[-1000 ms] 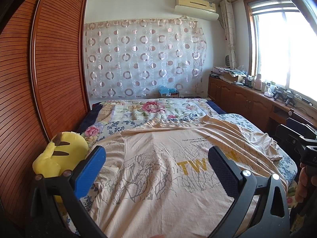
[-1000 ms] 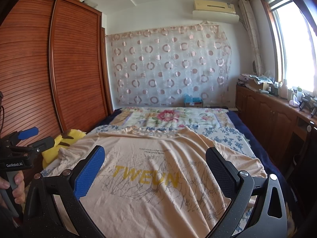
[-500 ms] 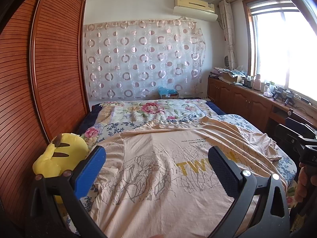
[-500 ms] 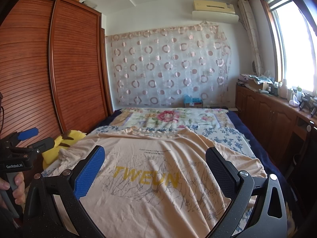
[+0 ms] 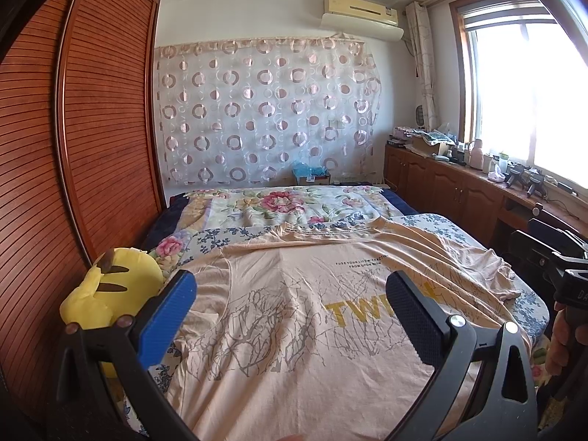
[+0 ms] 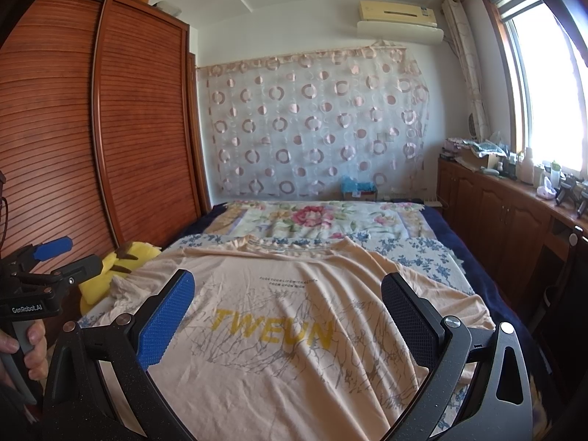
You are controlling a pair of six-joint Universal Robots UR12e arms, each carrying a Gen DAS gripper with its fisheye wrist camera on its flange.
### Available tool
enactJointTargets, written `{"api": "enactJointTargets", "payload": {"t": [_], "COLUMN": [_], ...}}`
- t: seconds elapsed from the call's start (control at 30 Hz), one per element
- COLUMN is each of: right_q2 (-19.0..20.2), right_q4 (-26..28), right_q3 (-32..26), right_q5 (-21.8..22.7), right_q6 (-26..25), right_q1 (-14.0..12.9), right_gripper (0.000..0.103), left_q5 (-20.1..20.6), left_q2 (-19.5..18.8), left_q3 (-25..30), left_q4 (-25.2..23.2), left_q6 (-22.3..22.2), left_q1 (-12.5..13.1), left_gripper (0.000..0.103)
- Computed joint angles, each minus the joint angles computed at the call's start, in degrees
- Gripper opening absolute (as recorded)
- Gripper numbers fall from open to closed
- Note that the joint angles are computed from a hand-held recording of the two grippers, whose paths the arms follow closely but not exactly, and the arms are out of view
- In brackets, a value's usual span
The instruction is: Fold small clothes
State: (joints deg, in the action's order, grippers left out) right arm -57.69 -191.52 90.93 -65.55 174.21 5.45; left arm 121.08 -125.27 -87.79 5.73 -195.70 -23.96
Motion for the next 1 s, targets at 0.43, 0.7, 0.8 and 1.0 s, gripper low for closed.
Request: {"api": "enactJointTargets", "payload": {"t": [0.43,0.7,0.8,1.0], "right_q2": [0.02,0.05,0.06,0.16], "right_q4": [-0.03,-0.16,-0.21,1.57], "right_q3": [0.03,0.12,0.13,-0.58], "right_q5": [0.09,0.16,0.11,-0.16], "right_q6": [0.0,0.05,-0.03,-0.68], "right_q1": [-0.01,-0.02,-0.04,0.27], "right_gripper": [0.103,0.103,0.103,0.103], "left_q5": [0.03,-0.1,-0.12,-0.29], "left_q2": [0.0,0.04,0.05,0.13], "left_q3": [0.11,0.02,0.04,-0.04], "left_q4": [0.07,0.09,-0.08,-2.16], "left_q6": [0.07,0.04,-0.18,-2.36], "left_q1": [-0.04,-0.01,-0.02,0.63], "left_gripper": [0.103,0.103,0.103,0.103]}}
